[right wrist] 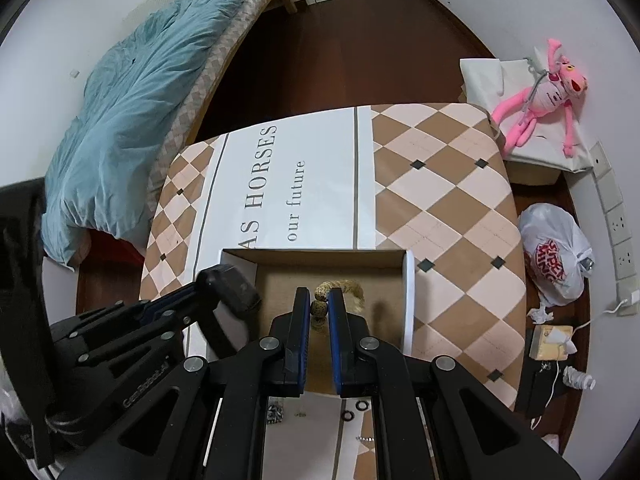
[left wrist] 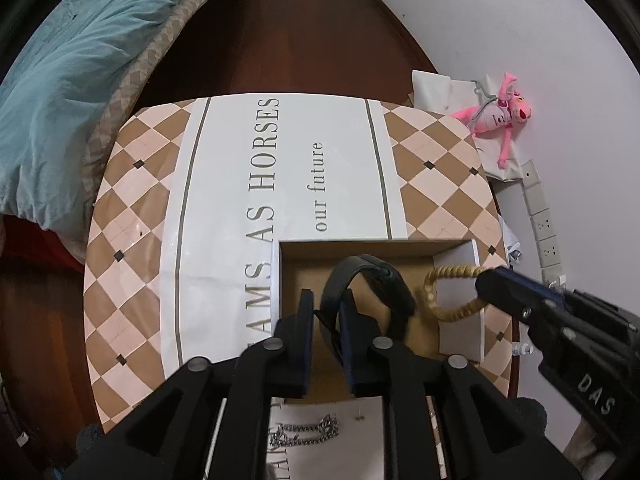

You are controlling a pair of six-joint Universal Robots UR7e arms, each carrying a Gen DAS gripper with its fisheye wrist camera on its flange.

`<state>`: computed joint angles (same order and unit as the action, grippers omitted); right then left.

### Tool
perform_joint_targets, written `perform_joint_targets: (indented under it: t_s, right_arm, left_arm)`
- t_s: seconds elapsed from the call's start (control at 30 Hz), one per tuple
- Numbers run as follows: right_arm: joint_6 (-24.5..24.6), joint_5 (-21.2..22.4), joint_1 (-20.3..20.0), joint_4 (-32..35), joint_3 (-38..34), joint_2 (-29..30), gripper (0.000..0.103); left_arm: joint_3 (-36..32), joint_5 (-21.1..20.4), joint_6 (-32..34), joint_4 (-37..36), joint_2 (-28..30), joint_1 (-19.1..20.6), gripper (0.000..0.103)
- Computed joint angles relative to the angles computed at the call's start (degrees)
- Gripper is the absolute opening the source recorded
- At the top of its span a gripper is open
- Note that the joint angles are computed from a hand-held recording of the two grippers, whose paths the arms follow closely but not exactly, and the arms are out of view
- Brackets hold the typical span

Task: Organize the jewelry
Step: 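Carry the black watch and bead bracelet into the white box and release both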

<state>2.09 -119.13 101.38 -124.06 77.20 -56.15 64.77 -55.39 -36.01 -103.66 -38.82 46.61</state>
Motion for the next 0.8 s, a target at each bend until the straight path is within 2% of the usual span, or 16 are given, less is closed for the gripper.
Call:
perform_joint_targets:
  t_s: [0.1,0.13,0.17,0.23,0.3,0.37,0.4,0.43,0.47,0.57,0.67,0.8]
  right_arm:
    - [1.09,0.87,-1.05,2.77,-1.79,1.02,0.01]
    - [1.28,0.83,-1.35,3.54,-2.03,1.17,0.013]
    - [1.41,0.31,-1.57,4.28,-2.17,1.19,0.018]
    - [1.23,-1.71,-1.65,3.46,-0.98,0.71,0.055]
    - [0.98,-3.28,-1.69,2.18,0.44,0.03,0.067]
    - [0.92,-6.24,-1.52,0.73,1.89,-0.42,0.068]
    - [0.78,-7.6,-1.39,-0.03,2.53,-0.56,0.077]
    - [0.74,-9.72,-1.14,-1.23,3.81,-0.84,0.09]
    - [0.59,-11.29,-1.03,-1.86,4.41,-0.87,0.094]
    - [-0.23,-15.08,-0.68,-4.05,7.29,-1.3,0.095]
    - [-0.34,-15.91,-0.79,-5.09,9.37,-1.79,0.095]
    - [-0.87,-17.49,-0.37,-7.61,11.76,-2.2,0.095]
  left_arm:
    - [-0.87,1.56,0.29,-0.12,0.6,0.18,0.045]
    - [-0.88,1.79,-0.21,-0.27,0.54,0.3,0.066]
    - [-0.76,1.89,-0.51,-0.67,0.41,0.41,0.081]
    - [-0.42,2.62,-1.32,-0.38,0.1,0.42,0.085]
    - [0.37,3.96,-1.95,-0.25,-0.28,0.23,0.087]
    - [1.72,5.43,-2.49,-0.37,-0.82,-0.02,0.093]
    - [3.04,6.46,-2.69,-0.98,-1.32,-0.25,0.095]
    - [3.95,7.31,-2.82,-1.32,-1.62,-0.41,0.096]
    - [5.05,8.37,-2.99,-1.72,-1.99,-0.65,0.097]
    - [8.22,10.87,-3.17,-3.09,-2.98,-1.19,0.097]
    - [10.5,12.32,-3.53,-3.45,-3.68,-1.53,0.098]
    - [12.15,12.2,-4.1,-3.58,-4.38,-1.63,0.098]
